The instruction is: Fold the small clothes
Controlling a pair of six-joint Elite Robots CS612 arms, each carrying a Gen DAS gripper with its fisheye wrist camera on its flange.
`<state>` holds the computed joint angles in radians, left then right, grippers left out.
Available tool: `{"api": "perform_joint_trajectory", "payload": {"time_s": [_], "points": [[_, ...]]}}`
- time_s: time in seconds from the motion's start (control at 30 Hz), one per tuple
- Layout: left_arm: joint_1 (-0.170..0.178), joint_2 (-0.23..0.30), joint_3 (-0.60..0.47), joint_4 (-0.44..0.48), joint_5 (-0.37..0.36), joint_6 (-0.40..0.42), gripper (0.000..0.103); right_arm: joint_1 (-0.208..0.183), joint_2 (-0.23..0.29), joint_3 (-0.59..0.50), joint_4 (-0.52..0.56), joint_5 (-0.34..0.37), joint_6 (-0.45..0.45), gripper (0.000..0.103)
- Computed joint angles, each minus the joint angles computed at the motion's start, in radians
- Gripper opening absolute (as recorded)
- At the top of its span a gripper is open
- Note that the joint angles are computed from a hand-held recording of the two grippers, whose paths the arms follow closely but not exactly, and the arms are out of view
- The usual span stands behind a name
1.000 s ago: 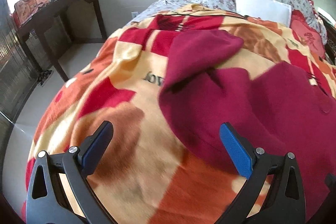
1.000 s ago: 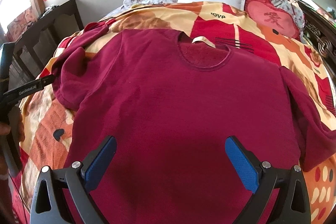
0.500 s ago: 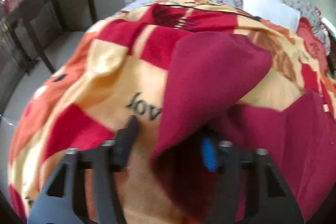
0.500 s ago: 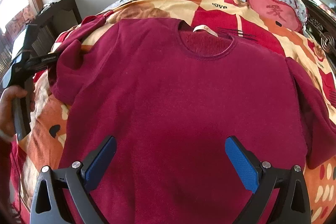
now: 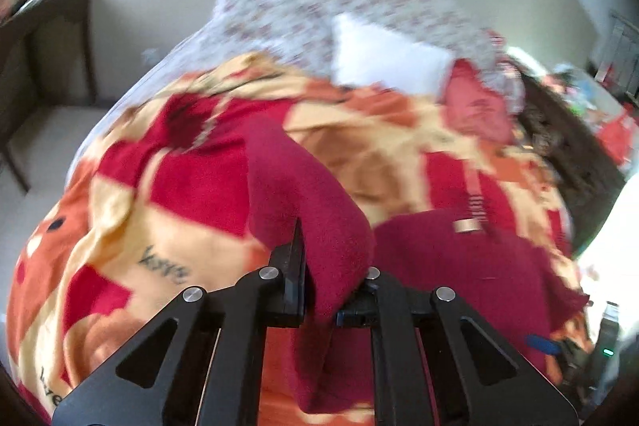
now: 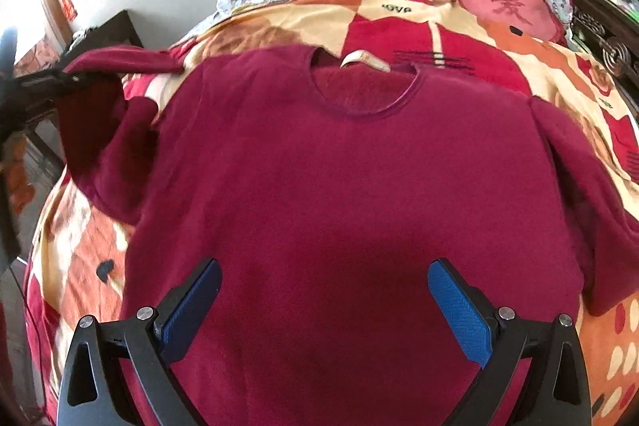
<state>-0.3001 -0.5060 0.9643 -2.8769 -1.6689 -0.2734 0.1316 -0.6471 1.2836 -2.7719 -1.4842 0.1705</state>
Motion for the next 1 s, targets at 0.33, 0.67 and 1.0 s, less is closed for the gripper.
{"api": "perform_joint_trajectory", "payload": {"time_s": [0.33,0.67,1.0], "points": [[-0.060,-0.033,0.062,-0.102,-0.202,0.094,0.008,-0.047,-0.038,0.059,-0.090,-0.043,0.132,0.103],[-0.100,-0.018,0.144,0.150,-0.113,0.172,0.012,-0.087,-0.045,0.112,-0.118,0.018,0.213,0.103],[-0.081,-0.073,0.238,0.033,-0.117,0.158,0.014,-0.039,0.023,0.025,-0.046,0.007,0.026,0.081]]}}
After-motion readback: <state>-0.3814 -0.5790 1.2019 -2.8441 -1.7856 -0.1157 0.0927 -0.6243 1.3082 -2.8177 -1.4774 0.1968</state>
